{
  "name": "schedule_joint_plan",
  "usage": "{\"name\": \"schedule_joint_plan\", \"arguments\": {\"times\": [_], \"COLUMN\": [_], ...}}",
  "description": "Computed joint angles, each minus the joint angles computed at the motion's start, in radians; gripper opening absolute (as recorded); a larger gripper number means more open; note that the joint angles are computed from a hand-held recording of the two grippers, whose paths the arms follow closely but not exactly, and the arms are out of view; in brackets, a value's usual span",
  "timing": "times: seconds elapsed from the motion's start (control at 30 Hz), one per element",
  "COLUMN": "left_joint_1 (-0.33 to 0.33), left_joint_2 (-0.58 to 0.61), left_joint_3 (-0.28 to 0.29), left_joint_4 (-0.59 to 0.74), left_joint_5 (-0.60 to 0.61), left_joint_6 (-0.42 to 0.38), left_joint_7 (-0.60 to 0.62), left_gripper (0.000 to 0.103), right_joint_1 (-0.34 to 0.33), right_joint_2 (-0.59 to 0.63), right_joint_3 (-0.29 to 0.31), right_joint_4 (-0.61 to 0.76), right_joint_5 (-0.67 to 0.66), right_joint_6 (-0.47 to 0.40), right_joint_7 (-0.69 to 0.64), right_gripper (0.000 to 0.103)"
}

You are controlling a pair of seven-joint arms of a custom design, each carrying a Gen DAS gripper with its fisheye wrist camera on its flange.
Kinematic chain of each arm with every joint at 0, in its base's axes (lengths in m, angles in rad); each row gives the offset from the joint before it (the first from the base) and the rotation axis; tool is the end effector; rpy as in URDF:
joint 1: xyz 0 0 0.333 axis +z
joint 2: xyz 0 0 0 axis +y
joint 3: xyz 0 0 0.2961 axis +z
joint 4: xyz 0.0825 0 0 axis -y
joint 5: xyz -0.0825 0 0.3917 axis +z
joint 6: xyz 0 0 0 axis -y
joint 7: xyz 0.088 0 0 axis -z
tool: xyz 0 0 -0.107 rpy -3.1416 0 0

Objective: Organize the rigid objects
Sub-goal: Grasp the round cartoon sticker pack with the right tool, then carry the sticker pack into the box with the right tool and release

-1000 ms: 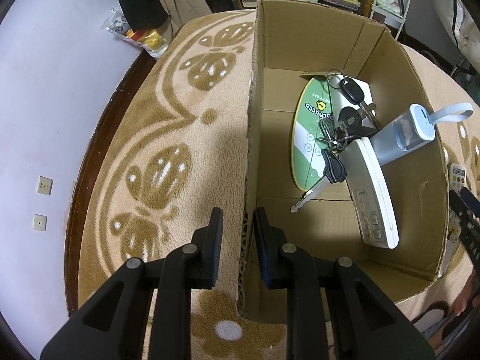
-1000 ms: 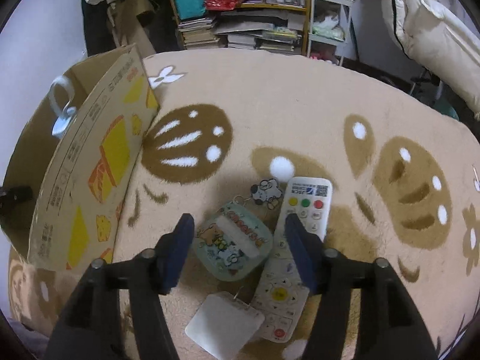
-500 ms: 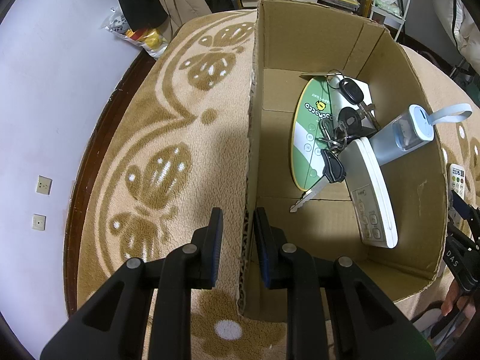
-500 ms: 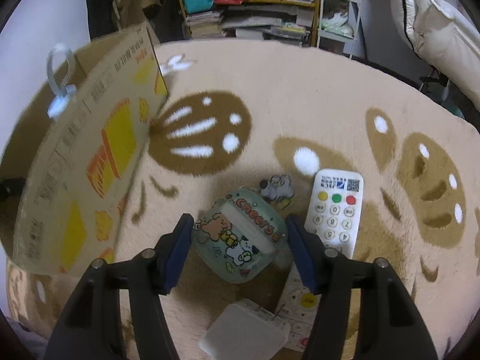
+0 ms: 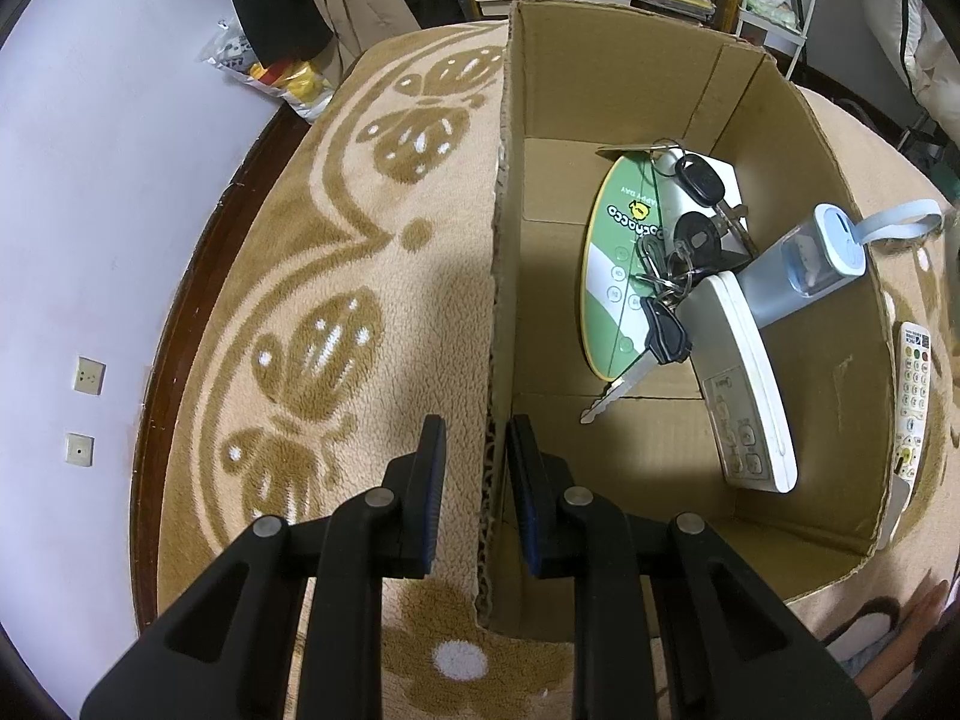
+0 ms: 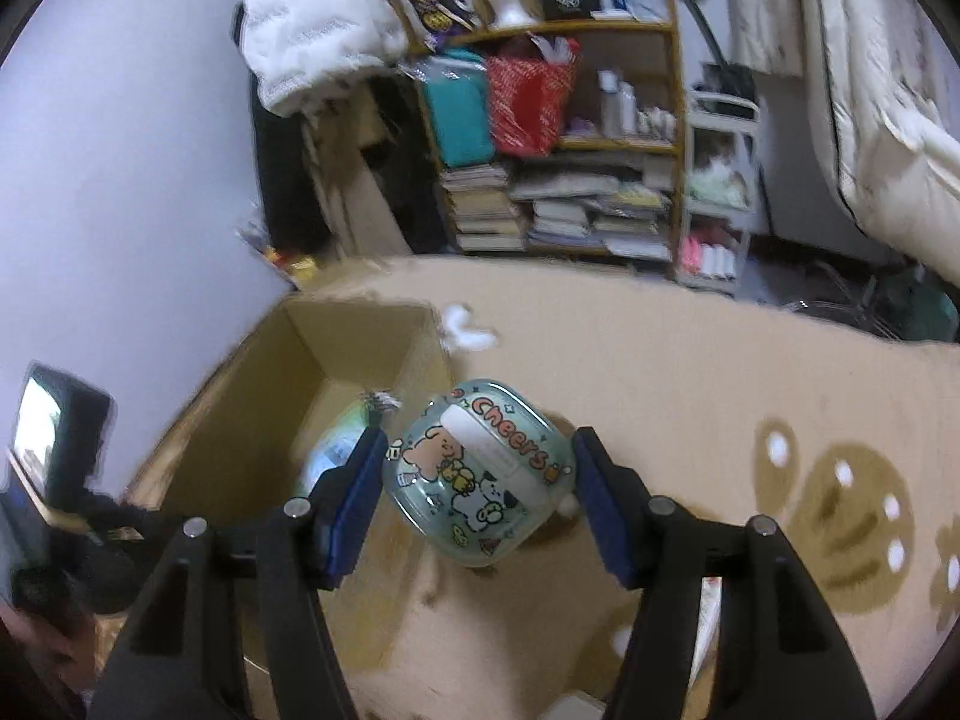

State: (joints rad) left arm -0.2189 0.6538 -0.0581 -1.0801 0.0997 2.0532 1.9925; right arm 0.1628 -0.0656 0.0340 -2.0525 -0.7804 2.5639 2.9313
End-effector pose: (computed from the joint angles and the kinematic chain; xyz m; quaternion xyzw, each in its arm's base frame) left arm 0.7385 -0.1902 0.4623 -0.4103 0.8974 -0.0809 0.1406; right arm 0.5714 0.1252 0.5052 -0.4207 0.8181 -0.2926 0.2609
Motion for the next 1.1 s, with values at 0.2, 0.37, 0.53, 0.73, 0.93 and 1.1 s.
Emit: {"name": "schedule_joint_plan", "arguments": {"times": [0.2, 0.37, 0.53, 0.73, 0.93, 1.1], "left_joint_1": [-0.003, -0.005, -0.010, -0.015, -0.026, -0.025], "left_joint_2": [-0.002, -0.005, -0.003, 0.003, -0.001, -0.005], "left_joint_3": [0.002, 0.002, 0.005, 0.006, 0.014, 0.013], "left_joint_4": [-0.006, -0.013, -0.016, -0.013, -0.025, -0.033], "left_joint_5": [0.006, 0.010, 0.019, 0.027, 0.050, 0.051], "left_joint_6": [0.006, 0.013, 0.022, 0.028, 0.045, 0.050], "left_joint_7": [-0.005, -0.007, -0.010, -0.014, -0.023, -0.025], "left_gripper": [0.020, 0.020, 0.020, 0.020, 0.019, 0.020], "right_joint_1": [0.013, 0.026, 0.034, 0.034, 0.028, 0.011], "right_joint_2": [0.142, 0.210, 0.224, 0.178, 0.064, -0.052], "right_joint_3": [-0.010, -0.037, -0.045, -0.063, -0.035, -0.004], "right_joint_4": [0.171, 0.212, 0.214, 0.160, 0.063, -0.061], "right_joint_5": [-0.003, 0.014, 0.039, -0.008, -0.015, -0.033], "right_joint_6": [0.066, 0.155, 0.164, 0.223, 0.124, 0.042], "right_joint_7": [-0.083, -0.100, -0.137, -0.052, -0.080, -0.052], "right_gripper": [0.066, 0.067, 0.067, 0.067, 0.079, 0.086]}}
